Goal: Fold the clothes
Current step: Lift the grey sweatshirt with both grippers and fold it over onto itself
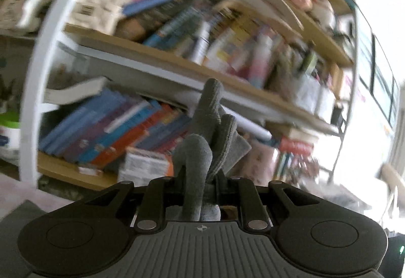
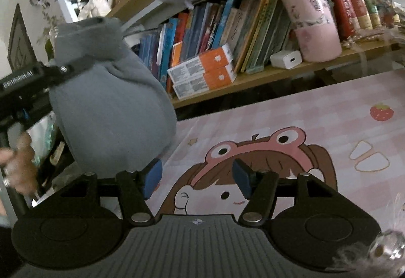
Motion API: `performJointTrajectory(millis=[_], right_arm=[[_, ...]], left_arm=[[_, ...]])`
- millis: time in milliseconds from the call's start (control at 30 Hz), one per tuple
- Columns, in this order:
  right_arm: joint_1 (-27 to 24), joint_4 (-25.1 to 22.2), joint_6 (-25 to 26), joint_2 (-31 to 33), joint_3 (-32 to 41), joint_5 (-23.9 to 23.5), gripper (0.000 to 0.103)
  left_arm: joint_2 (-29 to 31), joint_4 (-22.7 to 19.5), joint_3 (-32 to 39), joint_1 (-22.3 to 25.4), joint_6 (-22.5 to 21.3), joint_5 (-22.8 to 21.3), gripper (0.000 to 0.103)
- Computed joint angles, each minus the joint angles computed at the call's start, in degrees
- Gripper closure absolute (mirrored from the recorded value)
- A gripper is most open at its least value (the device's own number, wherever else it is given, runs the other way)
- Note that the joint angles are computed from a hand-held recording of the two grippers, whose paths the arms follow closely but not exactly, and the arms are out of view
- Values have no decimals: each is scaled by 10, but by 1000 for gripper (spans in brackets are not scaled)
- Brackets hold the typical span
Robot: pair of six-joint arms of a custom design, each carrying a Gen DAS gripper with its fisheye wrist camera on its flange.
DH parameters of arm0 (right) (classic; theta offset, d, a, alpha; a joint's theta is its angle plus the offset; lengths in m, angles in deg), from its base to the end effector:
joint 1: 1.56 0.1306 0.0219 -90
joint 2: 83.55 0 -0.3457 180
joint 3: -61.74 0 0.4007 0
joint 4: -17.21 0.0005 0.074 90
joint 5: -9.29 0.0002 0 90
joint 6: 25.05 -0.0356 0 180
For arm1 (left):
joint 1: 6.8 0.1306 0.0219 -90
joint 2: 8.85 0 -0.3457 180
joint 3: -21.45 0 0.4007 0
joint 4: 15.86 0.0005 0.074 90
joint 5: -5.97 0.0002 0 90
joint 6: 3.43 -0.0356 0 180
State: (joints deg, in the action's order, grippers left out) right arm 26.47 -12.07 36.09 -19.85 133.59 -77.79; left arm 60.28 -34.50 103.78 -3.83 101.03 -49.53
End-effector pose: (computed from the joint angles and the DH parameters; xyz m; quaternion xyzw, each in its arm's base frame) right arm 0.3255 0.1707 0.4576 0.0204 0.8244 0.2508 0.5071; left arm 0.3923 -0.0003 0.5351 0.0901 0.7287 -0.2826 0.6173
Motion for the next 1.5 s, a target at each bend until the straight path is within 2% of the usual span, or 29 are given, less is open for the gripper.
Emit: performJointTrajectory(millis=[200,333,400,500,633,733,767,800,833,900,933,1033,1067,1133,1200,1267,1467,1500], right_arm=[[12,-15,27,15,10,-5,43],[21,-21,46,20,15,-6,42],[25,-22,53,22,17,-5,42],[31,-28,66,28,23,0,42],[39,-30,68,37,30,3,41],[48,-34,68,48,39,5,41],[51,-34,66,51,42,5,41],[55,-32,60,55,44,7,41],[59,-28,52,58,44,7,41],[64,-17,29,66,47,1,41],[67,-11,18,70,49,-1,41],[75,4,-23,91,61,0,37],[77,10,-37,98,65,1,33],[85,21,-52,116,78,9,32],[91,32,-57,135,92,16,32],[95,44,-66,155,108,15,32],[102,67,-94,206,151,9,32],[103,67,-94,210,155,8,32]], left_arm=[[-5,25,-14,73,60,9,85],[-9,19,-24,118,80,24,85],[-13,0,-29,140,76,34,84],[-15,-53,-31,165,40,47,81],[-2,-146,-27,190,-32,57,66],[4,-162,-37,216,-35,98,63],[3,-158,-39,223,-27,113,61],[2,-153,-40,229,-17,129,54],[1,-147,-42,234,-7,145,43],[-7,-142,-46,234,-13,157,27],[-13,-141,-49,232,-21,156,24],[-35,-125,-61,225,-47,128,24],[-42,-105,-69,227,-40,122,24],[-55,-69,-83,232,-27,102,21],[-72,-35,-100,234,-21,28,20],[-74,-11,-107,244,10,-1,20],[-6,-58,-54,255,49,52,19],[8,-76,-41,250,31,56,19]])
